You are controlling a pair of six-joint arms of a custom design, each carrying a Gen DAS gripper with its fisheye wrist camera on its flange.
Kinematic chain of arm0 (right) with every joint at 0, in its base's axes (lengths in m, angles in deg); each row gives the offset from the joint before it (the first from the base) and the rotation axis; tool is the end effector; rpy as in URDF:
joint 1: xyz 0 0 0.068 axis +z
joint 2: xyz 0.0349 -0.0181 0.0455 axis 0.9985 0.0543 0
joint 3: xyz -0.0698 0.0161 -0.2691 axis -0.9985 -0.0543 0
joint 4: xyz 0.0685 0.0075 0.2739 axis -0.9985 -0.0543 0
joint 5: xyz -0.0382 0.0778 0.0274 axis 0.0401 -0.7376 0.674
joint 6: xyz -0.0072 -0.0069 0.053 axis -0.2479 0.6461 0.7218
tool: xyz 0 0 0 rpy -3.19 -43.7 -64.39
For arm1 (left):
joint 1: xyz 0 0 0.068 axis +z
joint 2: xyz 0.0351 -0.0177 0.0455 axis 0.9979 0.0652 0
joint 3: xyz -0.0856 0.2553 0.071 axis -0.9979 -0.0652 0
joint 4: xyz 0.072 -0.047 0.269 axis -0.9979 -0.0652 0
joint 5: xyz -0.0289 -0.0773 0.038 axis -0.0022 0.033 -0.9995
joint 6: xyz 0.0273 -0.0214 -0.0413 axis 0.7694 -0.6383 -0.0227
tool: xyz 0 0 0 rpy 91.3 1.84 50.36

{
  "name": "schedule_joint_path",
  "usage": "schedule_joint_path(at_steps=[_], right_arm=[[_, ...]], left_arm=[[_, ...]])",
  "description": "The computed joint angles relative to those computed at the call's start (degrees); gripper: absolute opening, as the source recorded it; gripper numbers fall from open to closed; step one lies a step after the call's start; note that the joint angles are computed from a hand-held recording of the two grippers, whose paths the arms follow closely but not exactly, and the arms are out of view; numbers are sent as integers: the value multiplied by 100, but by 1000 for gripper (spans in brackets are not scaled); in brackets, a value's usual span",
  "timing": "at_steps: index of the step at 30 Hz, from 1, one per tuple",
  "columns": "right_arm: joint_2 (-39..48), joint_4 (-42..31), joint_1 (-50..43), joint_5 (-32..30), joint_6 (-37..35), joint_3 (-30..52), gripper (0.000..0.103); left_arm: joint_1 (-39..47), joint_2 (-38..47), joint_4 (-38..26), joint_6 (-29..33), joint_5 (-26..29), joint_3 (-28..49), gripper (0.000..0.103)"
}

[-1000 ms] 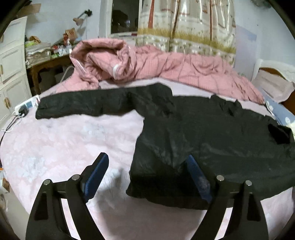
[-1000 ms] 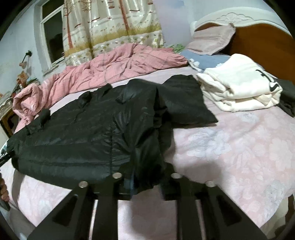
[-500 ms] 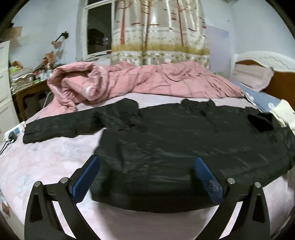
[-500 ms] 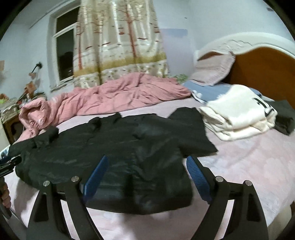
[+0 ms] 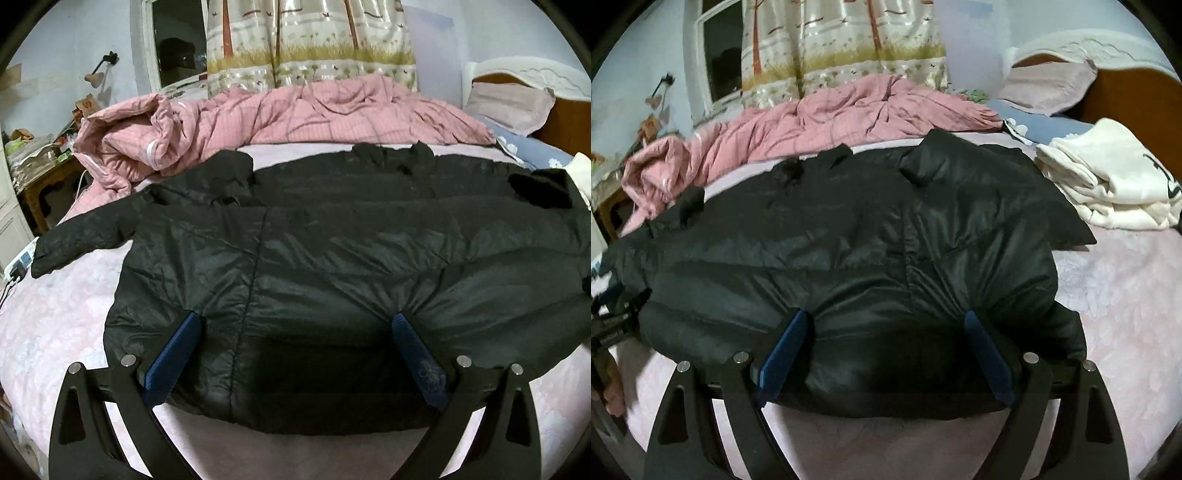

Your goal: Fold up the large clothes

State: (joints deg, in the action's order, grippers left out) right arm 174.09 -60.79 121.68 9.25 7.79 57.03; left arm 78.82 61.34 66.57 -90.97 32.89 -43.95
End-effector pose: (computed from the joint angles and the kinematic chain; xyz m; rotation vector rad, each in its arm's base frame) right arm 0.2807 0.1791 0.1856 -0.0333 2.2971 0.0831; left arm 0.2843 -0.0287 0.1846 -0.0603 2.2599 0.1642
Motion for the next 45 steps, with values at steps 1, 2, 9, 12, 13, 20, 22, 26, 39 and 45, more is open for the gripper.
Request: schedule_joint_path(at_steps=[1,2,9,12,13,20,22,26,39,45], right_arm=[[52,-36,39,65,-38,31,89],[122,-61,76,139,-62,81,89],[201,-133,-102,-231,-134,123,90],[263,-329,-153,-358,-177,256,90],[268,-347,-153,-369,-195,271,90],[-665,773,-240,-498,59,-632,90],[-911,995,-61,120,-60,-804,90],[-1273,1049,67,504,-233,-963,90],[-2175,1856,671,1861,-804,-1623,90],[-2282,1462,610,1636,-859,-1499,89]], left_arm=[[3,41,-34,-2,0,22,103],[-6,89,-73,-12,-22,58,103],[-48,155,-122,-2,-77,77,103],[-26,144,-120,5,-45,75,103],[-12,135,-109,1,-14,67,103],[48,-234,-24,44,73,-92,103],[55,-352,34,35,-28,-147,103],[62,-932,351,124,38,-452,103],[-468,-2807,2032,369,-433,-1704,103],[-856,-3023,2477,519,-1007,-1930,103]])
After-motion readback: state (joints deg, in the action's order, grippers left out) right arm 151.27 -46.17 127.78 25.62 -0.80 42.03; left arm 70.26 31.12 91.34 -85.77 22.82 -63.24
